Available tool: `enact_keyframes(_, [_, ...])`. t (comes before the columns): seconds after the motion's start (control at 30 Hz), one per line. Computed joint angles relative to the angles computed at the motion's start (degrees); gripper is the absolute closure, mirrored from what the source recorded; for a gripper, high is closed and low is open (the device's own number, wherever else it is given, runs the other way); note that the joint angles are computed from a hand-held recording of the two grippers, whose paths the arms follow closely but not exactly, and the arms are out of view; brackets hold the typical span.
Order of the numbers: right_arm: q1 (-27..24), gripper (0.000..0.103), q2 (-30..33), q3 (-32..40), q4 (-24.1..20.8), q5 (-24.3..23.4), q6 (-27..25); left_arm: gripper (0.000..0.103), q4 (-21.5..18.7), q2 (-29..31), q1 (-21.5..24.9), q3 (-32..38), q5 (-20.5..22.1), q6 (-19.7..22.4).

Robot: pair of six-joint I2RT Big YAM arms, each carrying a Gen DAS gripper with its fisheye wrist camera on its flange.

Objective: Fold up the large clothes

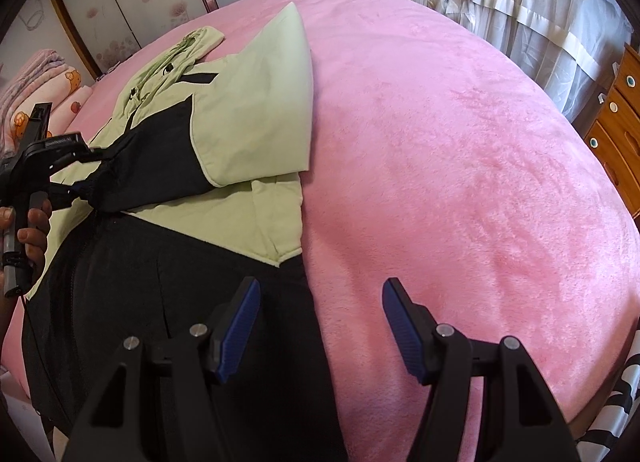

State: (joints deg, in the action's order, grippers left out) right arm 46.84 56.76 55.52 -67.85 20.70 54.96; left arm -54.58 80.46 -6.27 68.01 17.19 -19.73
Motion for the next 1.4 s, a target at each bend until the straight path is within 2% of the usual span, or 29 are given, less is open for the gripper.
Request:
enact_keyframes(0.2, [-6.17,0.039,4.02,2.28,3.18,1.40,-8.17,0.096,-2.27,-2.52,-1.28,5.06,-0.81,0.60])
enact_keyframes(0.27, [-8.88,0.039,6.12,2.86,5.37,0.31,-11.62,0.096,-3.56,-3.26,-1.63,8.50,-1.20,0.28])
enact_keyframes(0.37, [-10.94,0.039,7.99,3.15,8.54,-2.58,-13.68,0.096,-5.73,-3.52,-1.12,13.73,-0.62,-0.59])
enact_keyframes(0.43, [-10.94,0.039,8.41,3.18,10.68,-4.36,-14.65,0.096,-6.85,-3.29,0.03,17.52,0.76,-0.40])
enact_keyframes(0.5, [-9.30,0.039,9.28,3.65,12.06,-4.16,-15.69,0.096,-7.02,-3.33,0.56,20.46,1.38,-0.16])
enact_keyframes(0.63, [-6.63,0.039,14.05,6.68,10.56,-0.95,-17.56,0.096,-7.27,-3.77,1.13,24.63,1.10,0.45])
enact_keyframes(0.77, [-7.08,0.040,18.32,10.07,9.13,2.55,-18.24,0.096,-7.35,-4.96,2.90,24.27,-0.41,2.68])
enact_keyframes(0.83, [-8.02,0.058,18.56,10.52,10.21,4.22,-17.87,0.096,-7.09,-5.38,4.37,22.77,-2.57,4.52])
enact_keyframes(0.87, [-8.60,0.072,18.81,10.93,9.60,4.68,-16.97,0.096,-6.46,-5.50,5.18,21.51,-3.62,5.25])
enact_keyframes(0.9, [-9.30,0.077,18.94,11.12,9.09,4.12,-16.07,0.096,-5.77,-5.73,6.17,19.86,-4.58,5.93])
enact_keyframes(0.93, [-10.14,0.077,18.59,10.65,9.65,2.09,-15.85,0.096,-4.94,-5.63,7.23,17.99,-5.13,6.57])
enact_keyframes(1.07, [-10.62,0.076,18.54,10.48,8.31,-1.01,-17.91,0.095,-5.38,-1.86,9.78,11.83,-5.88,10.21])
enact_keyframes(1.13, [-10.52,0.067,18.18,11.05,6.63,-2.58,-18.61,0.094,-6.57,0.57,9.89,9.46,-9.69,11.29])
enact_keyframes(1.17, [-10.68,0.059,17.74,11.27,5.93,-3.80,-18.80,0.093,-6.72,1.35,10.20,8.21,-11.32,11.14])
enact_keyframes(1.2, [-10.80,0.053,16.76,11.28,5.43,-5.26,-19.00,0.090,-6.59,1.92,10.80,7.17,-11.58,10.87])
enact_keyframes(1.33, [-11.50,0.048,13.52,12.22,4.45,-8.95,-22.03,0.076,-6.09,2.37,15.39,5.84,-2.94,9.92])
enact_keyframes(1.4, [-12.74,0.039,12.75,13.62,4.77,-10.74,-23.08,0.072,-5.55,2.17,16.38,6.08,-1.83,9.88])
